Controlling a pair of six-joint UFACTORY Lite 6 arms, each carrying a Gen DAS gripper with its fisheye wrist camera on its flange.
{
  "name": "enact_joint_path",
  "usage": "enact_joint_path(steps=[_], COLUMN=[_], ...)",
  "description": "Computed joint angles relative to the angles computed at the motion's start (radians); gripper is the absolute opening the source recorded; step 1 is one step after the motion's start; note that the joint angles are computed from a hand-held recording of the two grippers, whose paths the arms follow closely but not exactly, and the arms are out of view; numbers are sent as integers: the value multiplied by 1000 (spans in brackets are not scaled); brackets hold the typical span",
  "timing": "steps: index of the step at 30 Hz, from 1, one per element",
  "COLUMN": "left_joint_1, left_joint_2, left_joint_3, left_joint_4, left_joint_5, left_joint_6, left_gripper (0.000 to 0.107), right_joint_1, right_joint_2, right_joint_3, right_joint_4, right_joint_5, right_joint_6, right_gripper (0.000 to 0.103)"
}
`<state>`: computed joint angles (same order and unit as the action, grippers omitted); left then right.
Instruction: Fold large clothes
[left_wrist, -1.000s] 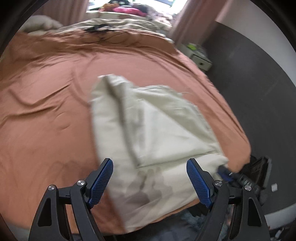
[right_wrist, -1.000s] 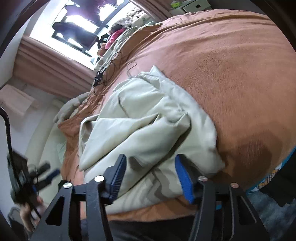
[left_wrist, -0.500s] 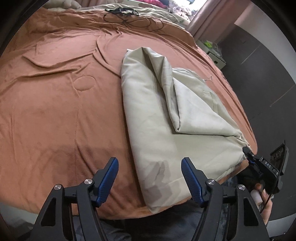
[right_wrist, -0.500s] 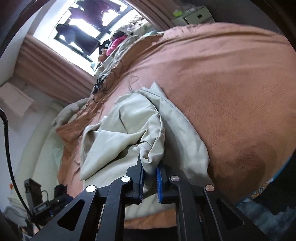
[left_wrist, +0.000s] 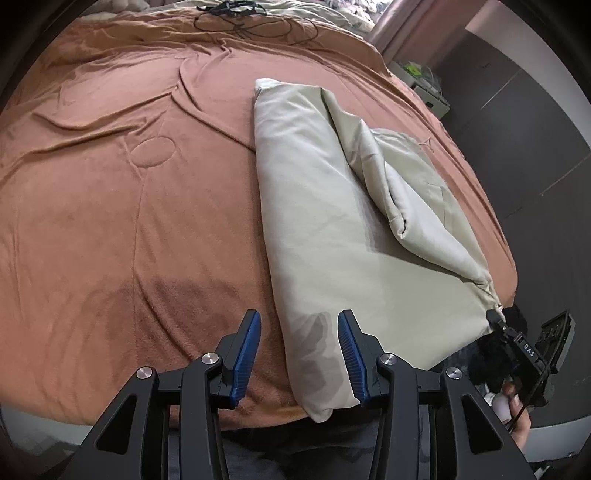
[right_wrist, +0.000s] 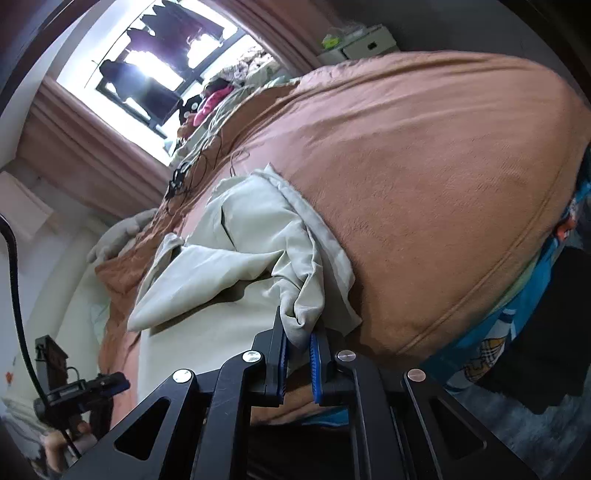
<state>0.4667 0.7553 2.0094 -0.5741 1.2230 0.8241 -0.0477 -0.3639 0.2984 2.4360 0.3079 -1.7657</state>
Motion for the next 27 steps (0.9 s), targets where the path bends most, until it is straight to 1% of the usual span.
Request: enact_joint_path(steps=[1, 2, 6, 7, 8, 9, 10, 11, 12, 13, 14, 15, 18, 20, 21, 25, 27], left_joint_1=[-1, -5, -22, -29, -33, -40, -48, -54, -57, -58, -59, -58, -49, -42, -39, -18, -14], left_joint_2=[6, 15, 53, 69, 79, 102, 129, 125, 137, 148, 151, 163, 183, 194, 204, 243, 259], left_joint_3=[14, 29, 72, 81, 87, 103, 128, 116, 126, 136, 140, 155, 169, 167, 171, 225, 243], left_joint_4=[-2, -3, -16, -23, -24, -24, -22, -24, -35, -46, -52, -59, -82, -106, -115, -147, -151], left_joint_5=[10, 17, 25, 25, 26, 26, 25, 14, 3, -8, -13, -16, -22, -25, -23, 17, 41], left_joint_6=[-2, -5, -1, -1, -2, -8, -13, -12, 1, 19, 27, 34, 48, 73, 81, 71, 64], left_gripper=[45, 45, 45, 45, 45, 45, 45, 45, 45, 45, 46, 46, 46, 46, 46, 46, 45], right_joint_1=[10, 3, -32, -33, -27, -2, 33, 73, 108, 137, 174, 197, 267, 309, 327, 403, 427], right_joint_2=[-15, -15, 71, 87, 97, 89, 71, 62, 53, 50, 56, 65, 95, 129, 159, 308, 387], right_joint_3=[8, 17, 71, 76, 84, 97, 110, 136, 164, 191, 233, 265, 348, 403, 442, 612, 701], right_joint_4=[10, -22, -124, -135, -150, -167, -175, -183, -175, -177, -155, -133, -150, -133, -91, -37, 36], right_joint_5=[-28, -34, -26, -27, -49, -105, -183, -285, -376, -442, -515, -555, -639, -645, -629, -656, -646], right_joint_6=[-9, 14, 71, 86, 97, 107, 116, 123, 103, 87, 38, -9, -58, -127, -204, -334, -452], right_gripper=[9, 9, 9, 11, 15, 18, 34, 54, 61, 65, 65, 65, 65, 65, 65, 65, 65])
